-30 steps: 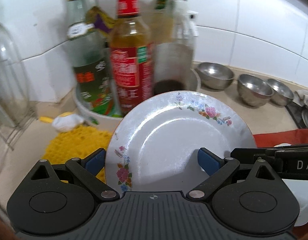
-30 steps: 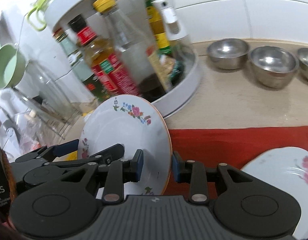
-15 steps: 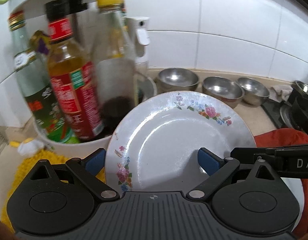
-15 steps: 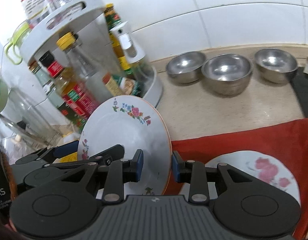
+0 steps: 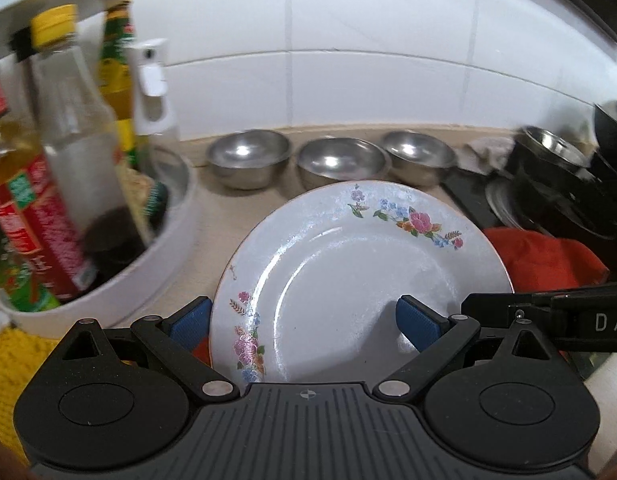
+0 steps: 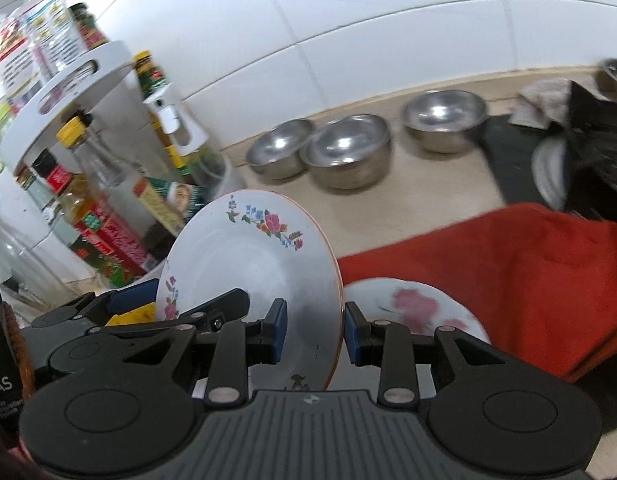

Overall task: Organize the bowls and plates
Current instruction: 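Carry the upright plate to the pink-flower plate and lower it against it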

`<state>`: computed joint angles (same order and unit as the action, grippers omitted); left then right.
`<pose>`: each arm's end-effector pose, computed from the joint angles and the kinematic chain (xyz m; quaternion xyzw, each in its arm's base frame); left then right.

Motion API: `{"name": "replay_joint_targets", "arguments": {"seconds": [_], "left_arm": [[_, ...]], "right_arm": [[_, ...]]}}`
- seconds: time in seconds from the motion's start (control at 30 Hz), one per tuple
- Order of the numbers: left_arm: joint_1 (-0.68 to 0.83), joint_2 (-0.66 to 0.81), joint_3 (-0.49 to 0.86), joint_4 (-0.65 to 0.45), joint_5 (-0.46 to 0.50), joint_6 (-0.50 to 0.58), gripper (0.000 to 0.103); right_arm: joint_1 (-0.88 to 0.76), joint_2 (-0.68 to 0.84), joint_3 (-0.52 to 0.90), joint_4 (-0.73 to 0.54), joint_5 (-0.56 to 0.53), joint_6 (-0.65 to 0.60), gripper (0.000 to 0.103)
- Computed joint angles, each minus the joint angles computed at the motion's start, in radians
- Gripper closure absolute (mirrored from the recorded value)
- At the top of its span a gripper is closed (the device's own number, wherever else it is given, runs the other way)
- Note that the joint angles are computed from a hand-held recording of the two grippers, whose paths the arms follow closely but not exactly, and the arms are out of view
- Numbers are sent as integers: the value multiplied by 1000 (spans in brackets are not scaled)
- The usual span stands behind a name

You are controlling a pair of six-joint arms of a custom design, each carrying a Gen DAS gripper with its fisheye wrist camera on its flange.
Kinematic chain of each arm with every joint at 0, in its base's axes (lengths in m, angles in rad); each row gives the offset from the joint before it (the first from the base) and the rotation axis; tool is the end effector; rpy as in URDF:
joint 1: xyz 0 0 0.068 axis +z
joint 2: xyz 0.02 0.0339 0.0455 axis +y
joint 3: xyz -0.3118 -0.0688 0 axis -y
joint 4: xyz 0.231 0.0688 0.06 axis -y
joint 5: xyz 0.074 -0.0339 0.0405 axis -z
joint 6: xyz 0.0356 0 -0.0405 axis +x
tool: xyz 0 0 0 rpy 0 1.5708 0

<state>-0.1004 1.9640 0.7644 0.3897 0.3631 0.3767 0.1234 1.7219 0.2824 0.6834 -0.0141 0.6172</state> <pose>0.3501 -0.0480 0.1303 0.2809 0.8715 -0.1157 0.3848 0.2345 0.0296 0.1254 0.2217 0.8910 0.1494 0.3670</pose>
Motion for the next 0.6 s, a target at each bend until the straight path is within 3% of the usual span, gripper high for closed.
{"name": "replay_joint_targets", "arguments": {"seconds": [0.3, 0.6], "left_arm": [[-63, 7, -40, 0, -2, 19, 4], [-90, 15, -53, -20, -35, 9, 4]], "right_arm": [[-41, -55, -88, -22, 25, 29, 75], [-89, -39, -111, -21, -17, 4, 75]]}}
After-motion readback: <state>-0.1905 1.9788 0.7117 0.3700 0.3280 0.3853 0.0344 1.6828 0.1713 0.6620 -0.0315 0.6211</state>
